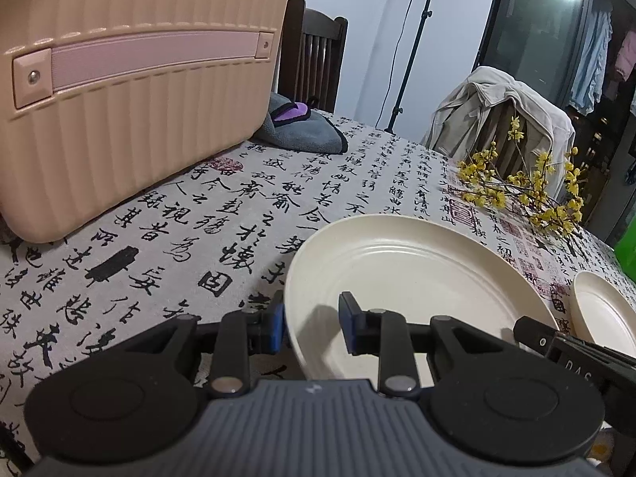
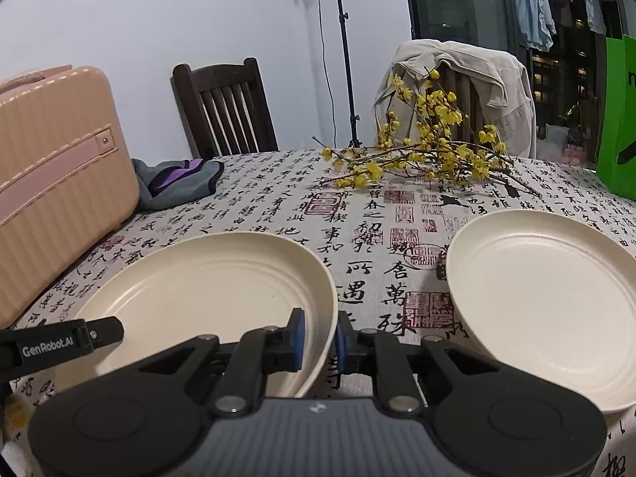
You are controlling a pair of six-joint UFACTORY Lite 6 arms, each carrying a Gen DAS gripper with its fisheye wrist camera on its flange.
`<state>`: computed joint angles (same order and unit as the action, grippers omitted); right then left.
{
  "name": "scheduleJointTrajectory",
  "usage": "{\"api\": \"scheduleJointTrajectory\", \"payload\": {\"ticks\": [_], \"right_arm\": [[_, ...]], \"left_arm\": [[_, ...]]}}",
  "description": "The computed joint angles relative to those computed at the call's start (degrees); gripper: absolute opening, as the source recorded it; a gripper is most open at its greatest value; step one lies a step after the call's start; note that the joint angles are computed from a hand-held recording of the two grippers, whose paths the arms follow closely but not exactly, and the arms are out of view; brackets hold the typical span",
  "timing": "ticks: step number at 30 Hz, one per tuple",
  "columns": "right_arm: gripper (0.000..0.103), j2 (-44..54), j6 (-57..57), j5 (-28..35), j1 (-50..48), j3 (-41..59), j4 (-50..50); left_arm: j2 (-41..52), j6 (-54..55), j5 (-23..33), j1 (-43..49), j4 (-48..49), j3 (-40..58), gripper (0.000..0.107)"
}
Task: Organize plates and bowls
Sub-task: 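Lift the cream plate rim with both grippers, tilting it up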
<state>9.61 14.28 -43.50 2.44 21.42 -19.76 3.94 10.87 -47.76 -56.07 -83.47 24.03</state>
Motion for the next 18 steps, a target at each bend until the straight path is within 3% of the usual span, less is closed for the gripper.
{"api": "scheduleJointTrajectory", "payload": {"ticks": [11,18], "right_arm": [[0.015,-0.32,0.99,0.73,-0.58,0.30,-1.76],[0.014,0.57,12.57,6.21,-3.97,4.21,-13.91]], "left_arm": [[-1.41,-0.36,0.47,0.22,0.16,-0.93,0.028],[-3.53,-1.25,3.17,2.06,1.69,-2.25,0.028]]}}
